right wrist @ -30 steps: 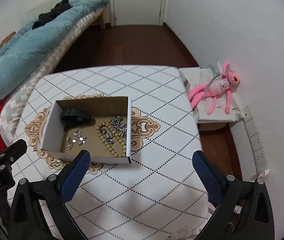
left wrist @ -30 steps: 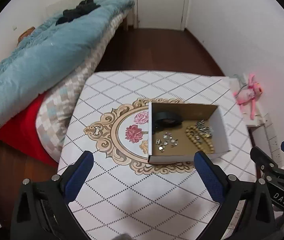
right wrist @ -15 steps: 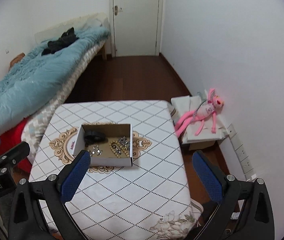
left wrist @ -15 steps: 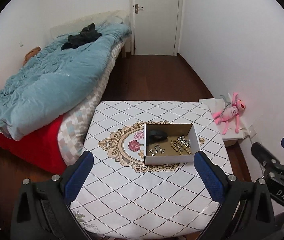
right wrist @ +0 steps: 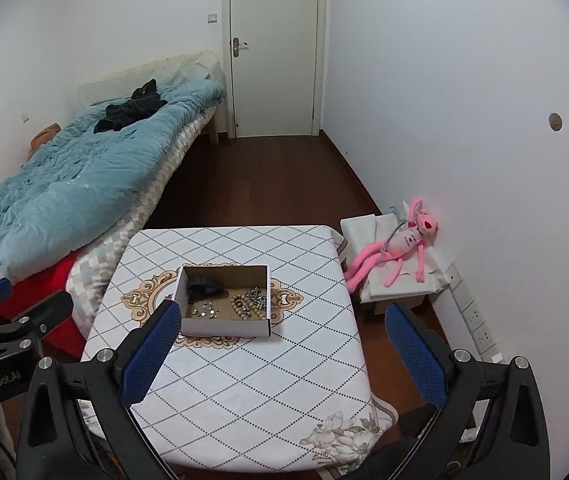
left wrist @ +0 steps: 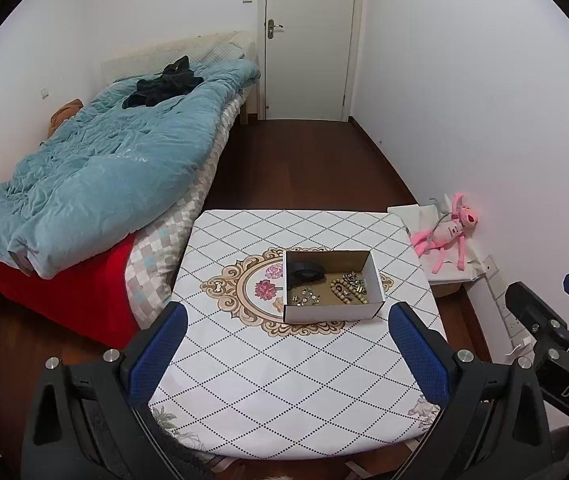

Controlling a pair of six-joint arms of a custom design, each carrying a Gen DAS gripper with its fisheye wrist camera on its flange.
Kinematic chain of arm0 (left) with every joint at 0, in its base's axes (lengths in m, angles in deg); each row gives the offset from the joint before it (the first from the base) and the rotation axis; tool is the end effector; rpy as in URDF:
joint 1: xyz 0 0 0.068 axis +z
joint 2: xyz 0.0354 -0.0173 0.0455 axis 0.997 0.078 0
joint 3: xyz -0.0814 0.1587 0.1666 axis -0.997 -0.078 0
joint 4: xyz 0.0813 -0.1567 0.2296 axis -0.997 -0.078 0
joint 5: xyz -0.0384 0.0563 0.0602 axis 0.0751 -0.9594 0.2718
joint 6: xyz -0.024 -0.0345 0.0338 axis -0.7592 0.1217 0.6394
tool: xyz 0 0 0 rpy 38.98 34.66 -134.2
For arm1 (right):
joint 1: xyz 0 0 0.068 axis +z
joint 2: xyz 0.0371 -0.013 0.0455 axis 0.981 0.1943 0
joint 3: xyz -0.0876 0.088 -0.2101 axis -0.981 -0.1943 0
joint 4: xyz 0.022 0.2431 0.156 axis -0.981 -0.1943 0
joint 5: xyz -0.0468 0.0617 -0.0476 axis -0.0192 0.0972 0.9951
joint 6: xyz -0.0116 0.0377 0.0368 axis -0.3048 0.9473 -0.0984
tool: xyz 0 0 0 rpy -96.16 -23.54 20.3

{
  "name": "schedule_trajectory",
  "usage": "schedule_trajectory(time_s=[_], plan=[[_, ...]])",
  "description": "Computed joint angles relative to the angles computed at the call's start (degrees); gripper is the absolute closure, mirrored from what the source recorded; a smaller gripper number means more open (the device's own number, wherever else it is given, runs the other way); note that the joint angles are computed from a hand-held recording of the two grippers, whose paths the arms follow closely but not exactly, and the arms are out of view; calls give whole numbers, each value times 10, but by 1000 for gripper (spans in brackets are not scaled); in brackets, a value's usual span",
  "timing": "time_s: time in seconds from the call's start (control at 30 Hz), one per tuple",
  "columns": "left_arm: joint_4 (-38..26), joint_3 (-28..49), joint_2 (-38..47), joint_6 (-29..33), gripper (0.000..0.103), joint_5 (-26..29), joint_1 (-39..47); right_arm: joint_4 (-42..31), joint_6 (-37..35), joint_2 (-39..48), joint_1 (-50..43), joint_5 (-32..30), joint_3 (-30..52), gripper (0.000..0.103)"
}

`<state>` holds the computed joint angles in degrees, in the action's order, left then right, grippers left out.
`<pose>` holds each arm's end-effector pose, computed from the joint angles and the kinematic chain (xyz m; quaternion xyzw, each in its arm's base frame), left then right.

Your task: Organize jewelry

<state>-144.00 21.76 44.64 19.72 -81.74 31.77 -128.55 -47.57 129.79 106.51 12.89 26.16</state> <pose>0.1987 -0.2377 0.4052 -0.0305 0.9299 -0.0121 0.3664 0.1875 0.0850 0.4401 -0.0141 0.9174 -0.0026 0.3976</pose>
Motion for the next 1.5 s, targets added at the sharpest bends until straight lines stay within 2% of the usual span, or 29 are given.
schedule_trajectory(time_s=[0.2,0.5,0.93,1.5], plan=[[-16,9,3,-13,0,-7,-8,-21,8,-3,8,6,18,0],[-25,52,57,2,0,35,23,-5,-14,29,-38,-21,18,0],[-18,109,138,37,0,86,87,42,-37,126,-89,-56,20,0],[-18,129,186,57,0,123,114,29,-64,212,-101,-59,62,0]])
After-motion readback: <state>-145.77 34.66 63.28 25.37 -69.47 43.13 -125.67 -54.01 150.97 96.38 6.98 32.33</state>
